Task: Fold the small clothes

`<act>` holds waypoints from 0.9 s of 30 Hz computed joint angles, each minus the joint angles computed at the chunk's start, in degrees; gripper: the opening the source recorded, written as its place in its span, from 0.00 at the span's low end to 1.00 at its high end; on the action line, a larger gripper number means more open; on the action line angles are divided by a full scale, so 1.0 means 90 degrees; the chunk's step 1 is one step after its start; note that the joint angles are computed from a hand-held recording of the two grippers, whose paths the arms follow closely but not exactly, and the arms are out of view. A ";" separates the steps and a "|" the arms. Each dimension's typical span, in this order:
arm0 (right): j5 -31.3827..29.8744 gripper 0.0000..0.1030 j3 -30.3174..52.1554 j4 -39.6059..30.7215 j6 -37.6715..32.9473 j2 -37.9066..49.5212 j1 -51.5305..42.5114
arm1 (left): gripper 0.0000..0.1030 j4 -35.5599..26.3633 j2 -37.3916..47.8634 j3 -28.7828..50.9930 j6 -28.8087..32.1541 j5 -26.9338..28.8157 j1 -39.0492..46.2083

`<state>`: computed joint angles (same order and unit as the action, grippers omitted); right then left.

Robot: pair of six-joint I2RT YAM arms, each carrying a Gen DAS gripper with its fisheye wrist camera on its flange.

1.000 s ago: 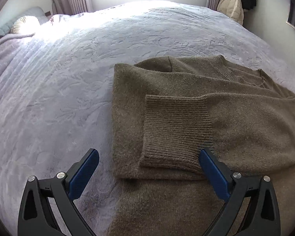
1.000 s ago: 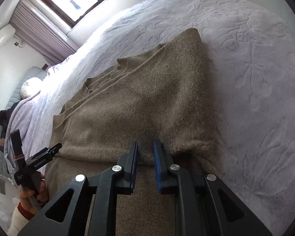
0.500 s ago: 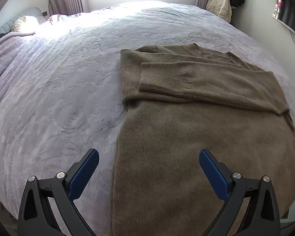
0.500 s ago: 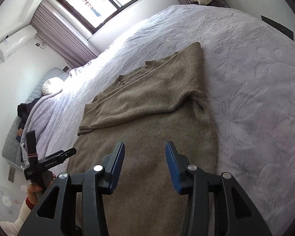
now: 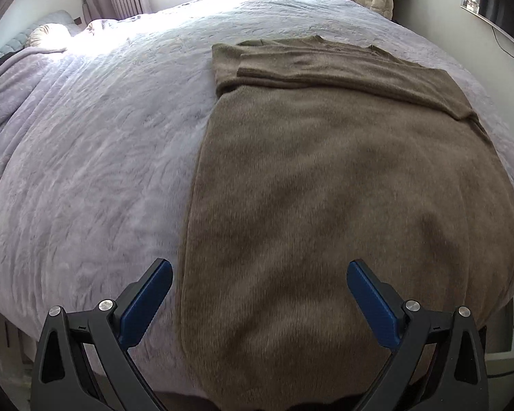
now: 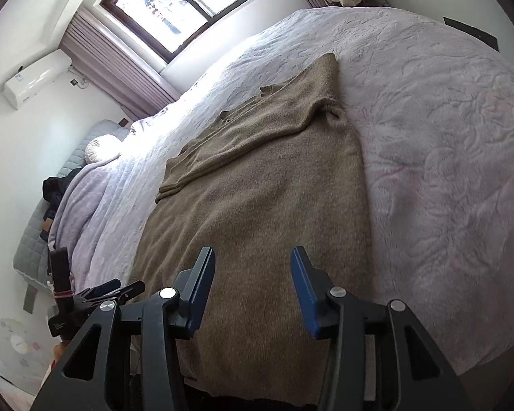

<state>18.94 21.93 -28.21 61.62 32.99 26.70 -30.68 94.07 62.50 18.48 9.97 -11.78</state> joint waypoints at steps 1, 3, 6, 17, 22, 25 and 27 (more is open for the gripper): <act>0.0229 0.48 -0.0047 -0.0090 0.0227 -0.0063 0.0309 | 0.99 0.0031 -0.0098 -0.0144 0.0002 0.0015 0.0046; 0.0673 0.48 -0.0158 -0.0225 0.0727 -0.0142 0.0940 | 0.99 0.0056 -0.0267 -0.0384 0.0018 0.0064 0.0142; 0.1121 0.49 -0.0328 -0.0267 0.1309 -0.0121 0.1636 | 0.99 0.0102 -0.0465 -0.0699 0.0093 0.0187 0.0318; 0.2069 0.50 -0.0736 0.0204 0.2517 0.0487 0.3015 | 0.99 0.0245 -0.0706 -0.1299 0.0382 0.0540 0.0807; 0.2126 0.53 -0.0764 0.0105 0.2691 0.0485 0.3223 | 0.99 0.0247 -0.0698 -0.1427 0.0611 0.0797 0.1130; 0.2159 0.53 -0.0828 0.0181 0.2837 0.0544 0.3335 | 0.99 0.0222 -0.0681 -0.1500 0.0762 0.0927 0.1292; 0.2150 0.53 -0.0884 0.0258 0.2872 0.0551 0.3340 | 0.99 0.0215 -0.0694 -0.1536 0.0852 0.0975 0.1353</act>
